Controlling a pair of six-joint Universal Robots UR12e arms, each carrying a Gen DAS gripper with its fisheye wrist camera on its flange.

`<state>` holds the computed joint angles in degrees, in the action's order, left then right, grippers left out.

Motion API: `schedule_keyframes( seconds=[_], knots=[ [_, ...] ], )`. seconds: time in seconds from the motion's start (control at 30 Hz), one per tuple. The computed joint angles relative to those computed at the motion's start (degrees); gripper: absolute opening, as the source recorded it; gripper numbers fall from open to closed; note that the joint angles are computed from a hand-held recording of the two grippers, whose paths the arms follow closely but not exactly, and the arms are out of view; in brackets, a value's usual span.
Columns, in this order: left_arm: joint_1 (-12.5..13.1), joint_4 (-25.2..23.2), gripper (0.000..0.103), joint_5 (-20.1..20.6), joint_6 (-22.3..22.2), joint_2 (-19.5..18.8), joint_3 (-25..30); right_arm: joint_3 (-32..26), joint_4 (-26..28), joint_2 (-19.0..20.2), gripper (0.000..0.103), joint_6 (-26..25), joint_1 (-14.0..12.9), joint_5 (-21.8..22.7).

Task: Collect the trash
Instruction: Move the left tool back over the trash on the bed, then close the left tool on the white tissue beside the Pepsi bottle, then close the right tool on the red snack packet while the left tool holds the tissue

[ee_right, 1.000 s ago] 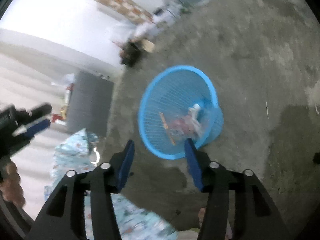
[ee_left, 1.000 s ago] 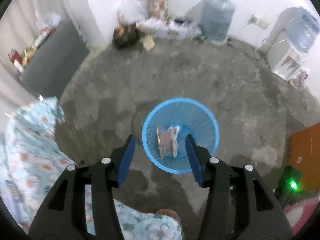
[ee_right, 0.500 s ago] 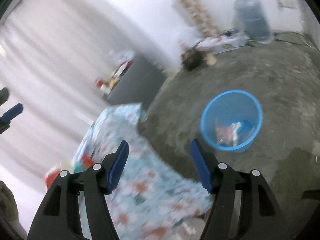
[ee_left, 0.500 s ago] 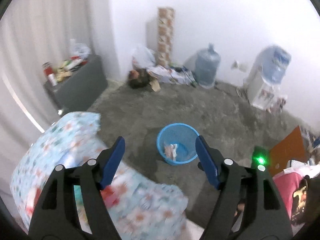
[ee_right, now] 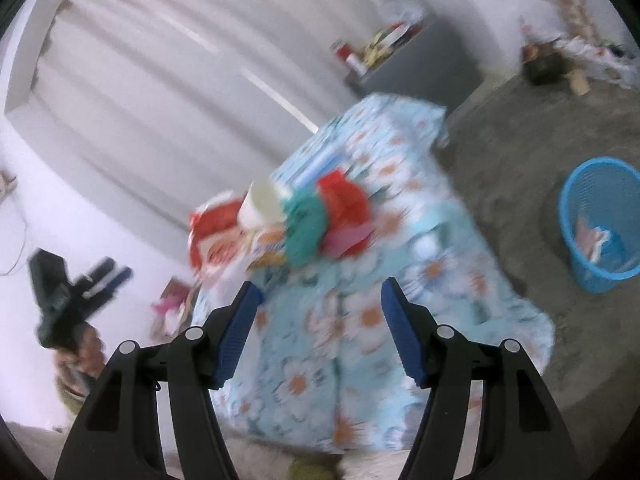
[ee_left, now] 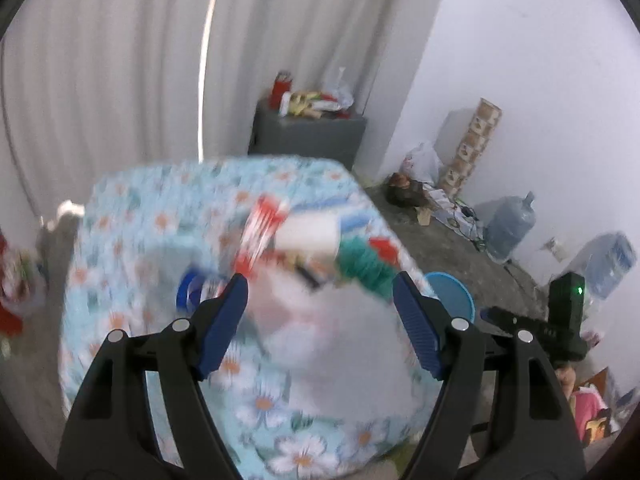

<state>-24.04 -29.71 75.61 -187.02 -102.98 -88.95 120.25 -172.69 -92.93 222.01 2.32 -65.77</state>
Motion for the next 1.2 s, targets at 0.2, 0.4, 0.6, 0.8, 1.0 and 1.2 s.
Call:
schedule_keyframes(
  seconds=[0.2, 0.4, 0.6, 0.8, 1.0, 1.2],
  knots=[
    [0.14, 3.04, 0.071, -4.18, -0.03, -0.73, -5.66, -2.33, 4.16, 2.89, 0.063, -0.59, 2.39, 2.95],
    [-0.12, 6.78, 0.07, -1.93, -1.17, -4.48, -6.2, -4.07, 7.73, 5.19, 0.063, -1.66, 3.15, 6.12],
    [1.78, 10.99, 0.07, -7.31, -4.48, -7.27, -6.34, -5.57, 11.73, 5.97, 0.063, -2.01, 3.26, 6.52],
    [3.39, 14.18, 0.052, -15.91, -6.24, -8.49, -7.44, -7.52, 15.04, 7.16, 0.063, -3.07, 3.81, 5.44],
    [4.05, 15.62, 0.022, -19.4, -6.69, -8.98, -8.2, -8.61, 15.86, 7.71, 0.063, -3.12, 4.23, 4.23],
    [4.78, 18.07, 0.002, -23.07, -6.49, -8.83, -9.12, -9.02, 12.46, 7.94, 0.063, -0.76, 3.97, 3.07]
  ],
)
